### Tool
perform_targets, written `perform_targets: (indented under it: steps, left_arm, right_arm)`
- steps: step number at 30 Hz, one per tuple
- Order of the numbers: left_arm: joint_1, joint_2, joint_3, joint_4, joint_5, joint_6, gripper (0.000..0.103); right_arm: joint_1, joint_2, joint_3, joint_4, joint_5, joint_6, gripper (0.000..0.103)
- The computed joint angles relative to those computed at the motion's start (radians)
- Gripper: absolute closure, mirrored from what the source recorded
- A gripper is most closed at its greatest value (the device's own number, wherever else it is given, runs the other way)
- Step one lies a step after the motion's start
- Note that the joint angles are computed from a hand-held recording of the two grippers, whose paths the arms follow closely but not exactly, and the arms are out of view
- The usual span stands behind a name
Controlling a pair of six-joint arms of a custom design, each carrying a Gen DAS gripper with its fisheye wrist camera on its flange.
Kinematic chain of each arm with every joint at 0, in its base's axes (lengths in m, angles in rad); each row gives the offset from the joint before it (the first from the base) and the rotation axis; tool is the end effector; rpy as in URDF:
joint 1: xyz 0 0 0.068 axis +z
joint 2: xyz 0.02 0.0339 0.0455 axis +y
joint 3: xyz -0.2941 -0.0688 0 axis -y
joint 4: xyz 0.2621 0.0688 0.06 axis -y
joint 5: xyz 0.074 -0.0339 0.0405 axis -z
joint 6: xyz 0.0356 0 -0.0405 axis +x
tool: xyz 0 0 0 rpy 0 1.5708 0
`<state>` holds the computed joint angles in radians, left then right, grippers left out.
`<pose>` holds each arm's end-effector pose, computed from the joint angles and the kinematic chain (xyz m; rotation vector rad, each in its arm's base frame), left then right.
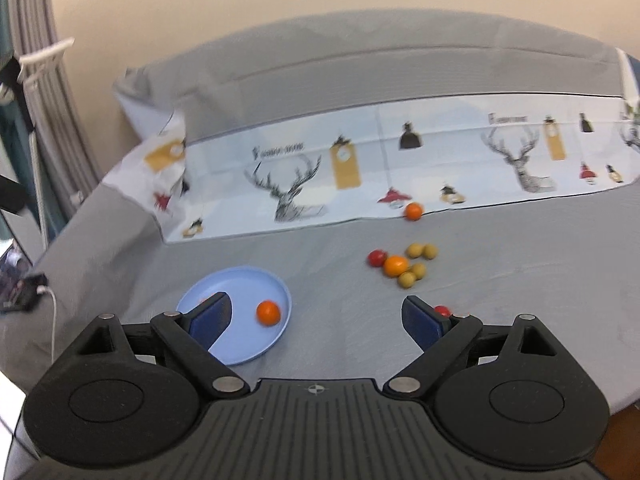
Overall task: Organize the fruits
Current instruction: 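Lift both tools away from the plate and return to the fruit cluster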
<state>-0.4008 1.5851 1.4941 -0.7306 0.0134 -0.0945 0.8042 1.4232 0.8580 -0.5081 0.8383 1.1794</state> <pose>0.3362 -0.1430 0.3633 0.3734 2.3778 -0.2476 0.2111 0.1811 0.2287 0.6507 2.1014 -0.0682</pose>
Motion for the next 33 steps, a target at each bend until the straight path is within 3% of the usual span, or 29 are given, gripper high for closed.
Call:
perform_targets:
  steps: [8, 13, 19, 33]
  left_arm:
    - [-0.001, -0.193, 0.072, -0.111, 0.050, -0.042, 0.000]
    - [-0.033, -0.279, 0.083, -0.105, 0.006, -0.049, 0.000]
    - [-0.085, -0.336, 0.086, -0.107, -0.080, -0.061, 0.000]
    - [-0.075, -0.332, 0.111, -0.088, -0.086, -0.109, 0.000]
  right_arm:
    - [0.086, -0.046, 0.018, -0.221, 0.083, 0.194, 0.010]
    - [0.120, -0.060, 0.032, -0.290, 0.118, 0.260, 0.010]
    - [0.148, -0.066, 0.032, -0.329, 0.138, 0.309, 0.010]
    - [0.139, -0.082, 0.012, -0.363, 0.133, 0.360, 0.010]
